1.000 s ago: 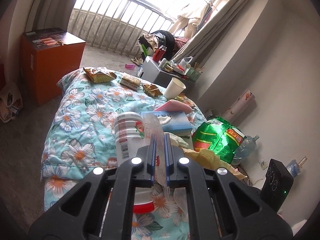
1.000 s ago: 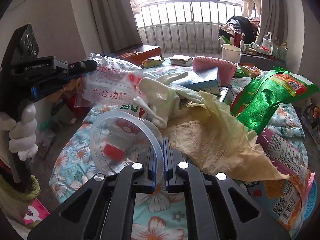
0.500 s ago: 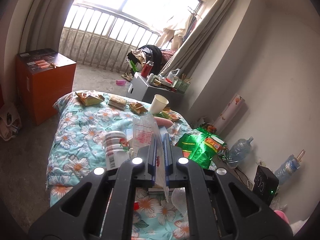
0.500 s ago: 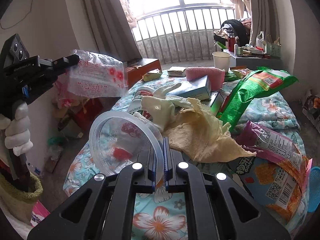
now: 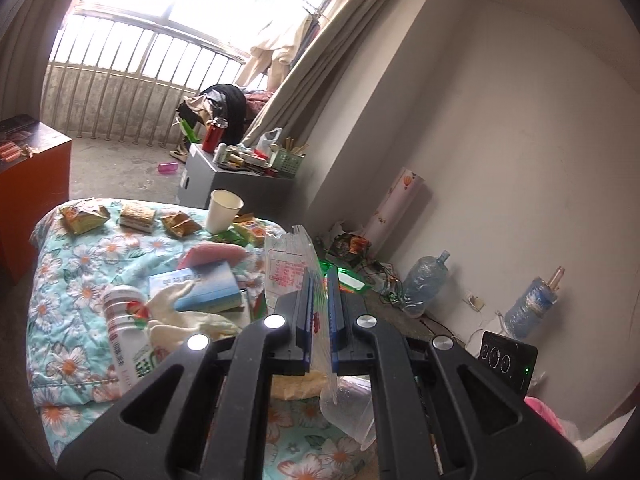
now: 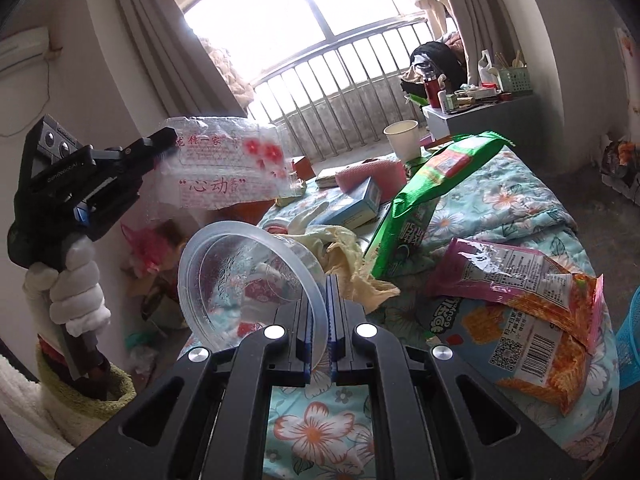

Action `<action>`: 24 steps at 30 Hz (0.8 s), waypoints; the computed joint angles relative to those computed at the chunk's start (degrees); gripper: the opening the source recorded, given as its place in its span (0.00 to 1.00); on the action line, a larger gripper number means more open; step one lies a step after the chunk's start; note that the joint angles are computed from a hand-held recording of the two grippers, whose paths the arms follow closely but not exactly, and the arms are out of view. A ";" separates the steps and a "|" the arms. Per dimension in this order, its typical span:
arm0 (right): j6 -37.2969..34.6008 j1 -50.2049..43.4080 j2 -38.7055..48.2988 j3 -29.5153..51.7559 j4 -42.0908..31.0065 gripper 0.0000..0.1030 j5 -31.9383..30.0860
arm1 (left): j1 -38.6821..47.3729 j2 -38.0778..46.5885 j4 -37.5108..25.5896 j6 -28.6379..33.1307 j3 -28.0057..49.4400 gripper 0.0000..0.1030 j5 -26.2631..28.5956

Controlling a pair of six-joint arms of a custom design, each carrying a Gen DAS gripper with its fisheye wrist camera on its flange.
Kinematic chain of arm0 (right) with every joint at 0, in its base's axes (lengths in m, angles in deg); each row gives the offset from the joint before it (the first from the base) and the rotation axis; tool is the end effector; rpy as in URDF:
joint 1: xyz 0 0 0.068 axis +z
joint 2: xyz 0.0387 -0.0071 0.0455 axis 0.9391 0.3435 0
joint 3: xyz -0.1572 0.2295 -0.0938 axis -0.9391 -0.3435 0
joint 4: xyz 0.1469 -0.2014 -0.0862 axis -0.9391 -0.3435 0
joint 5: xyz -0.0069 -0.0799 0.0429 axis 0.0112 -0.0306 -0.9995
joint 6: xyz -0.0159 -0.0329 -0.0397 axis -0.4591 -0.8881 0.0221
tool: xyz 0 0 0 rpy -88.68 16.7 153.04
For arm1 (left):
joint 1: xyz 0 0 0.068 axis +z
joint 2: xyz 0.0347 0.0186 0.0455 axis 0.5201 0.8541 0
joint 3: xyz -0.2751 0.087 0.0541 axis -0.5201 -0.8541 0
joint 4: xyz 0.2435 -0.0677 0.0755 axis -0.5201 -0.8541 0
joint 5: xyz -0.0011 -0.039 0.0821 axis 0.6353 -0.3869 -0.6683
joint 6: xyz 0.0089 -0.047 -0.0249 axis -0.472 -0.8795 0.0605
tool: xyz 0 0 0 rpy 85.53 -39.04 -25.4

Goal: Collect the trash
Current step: 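Carry the clear cup with the right gripper over the blue wastebasket, then open the right gripper to drop the cup while the left gripper drops the plastic bag into the wastebasket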

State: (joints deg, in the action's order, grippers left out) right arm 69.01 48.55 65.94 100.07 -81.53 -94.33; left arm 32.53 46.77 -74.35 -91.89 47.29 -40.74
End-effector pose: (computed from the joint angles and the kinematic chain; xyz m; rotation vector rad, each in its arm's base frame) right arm 0.1399 -0.0268 0.3143 -0.0832 2.1564 0.6937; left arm 0.1999 -0.0208 0.3892 0.2930 1.9670 -0.8877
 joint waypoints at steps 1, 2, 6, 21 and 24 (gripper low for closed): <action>-2.42 -3.88 0.66 0.66 -1.89 0.06 -2.84 | -2.56 0.33 0.94 -0.90 0.35 0.05 -1.32; -5.43 -8.34 1.62 1.54 -4.28 0.06 -5.99 | -5.30 0.98 1.70 -1.44 1.05 0.05 -2.42; -20.55 -25.82 7.48 6.49 -16.11 0.06 -15.97 | -15.55 3.99 5.14 -3.48 3.74 0.05 -6.89; -6.13 -62.54 34.15 19.85 10.24 0.06 -6.36 | -49.89 45.23 -3.29 -3.15 45.43 0.05 -15.42; -2.28 -62.08 42.50 22.20 15.22 0.06 0.96 | -54.69 62.45 -13.29 -1.95 67.01 0.05 -18.20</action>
State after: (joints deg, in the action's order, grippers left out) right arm 66.73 -13.53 108.45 122.28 -66.30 -93.37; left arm -22.16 109.22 -87.64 -93.85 114.30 -58.95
